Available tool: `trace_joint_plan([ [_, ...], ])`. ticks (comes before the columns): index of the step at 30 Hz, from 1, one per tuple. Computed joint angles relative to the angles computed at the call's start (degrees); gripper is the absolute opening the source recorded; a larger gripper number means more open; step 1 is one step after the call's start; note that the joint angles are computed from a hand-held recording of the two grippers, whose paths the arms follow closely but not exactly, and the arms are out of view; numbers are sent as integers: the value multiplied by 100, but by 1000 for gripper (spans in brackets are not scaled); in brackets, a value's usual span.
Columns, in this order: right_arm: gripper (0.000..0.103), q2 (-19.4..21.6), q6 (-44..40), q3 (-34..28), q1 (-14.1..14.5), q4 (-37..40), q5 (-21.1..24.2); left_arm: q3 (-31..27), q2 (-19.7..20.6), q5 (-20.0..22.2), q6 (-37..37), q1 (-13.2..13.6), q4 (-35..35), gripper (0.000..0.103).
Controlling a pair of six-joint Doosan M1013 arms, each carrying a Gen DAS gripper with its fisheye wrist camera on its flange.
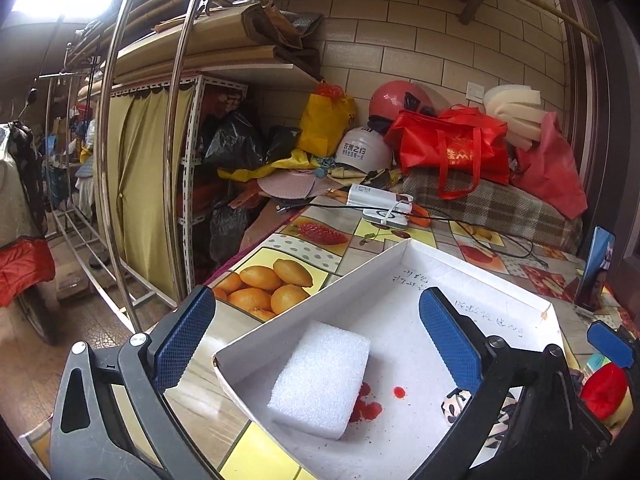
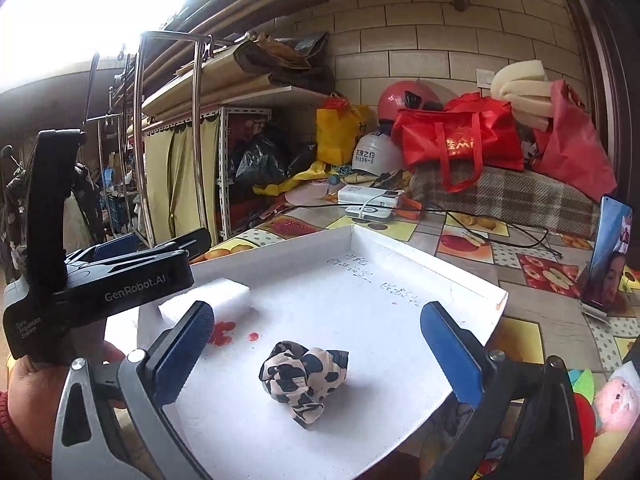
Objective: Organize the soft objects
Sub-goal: 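Grasp the white mask with the right gripper while the left grasps the yellow tissue pack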
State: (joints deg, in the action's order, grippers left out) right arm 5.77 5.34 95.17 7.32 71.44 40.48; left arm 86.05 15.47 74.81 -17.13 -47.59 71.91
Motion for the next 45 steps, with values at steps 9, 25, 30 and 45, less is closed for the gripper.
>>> trace_joint_plan([
  [9,103,-128,-206,146,-173,264,90,50,3,154,-265,-75,293,103],
  [25,103,-284,-293,270,-1463,396,381,-313,264,-1209,1002,-559,559,103],
  [30,103,-143,92,1,-1979,-310,236,-590,304,-2831,2546,-534,-544,103],
  [45,66,596,2123,-1071,-1986,-3148,1783,-1890,1084,-2441,5577,-306,-3657,103],
])
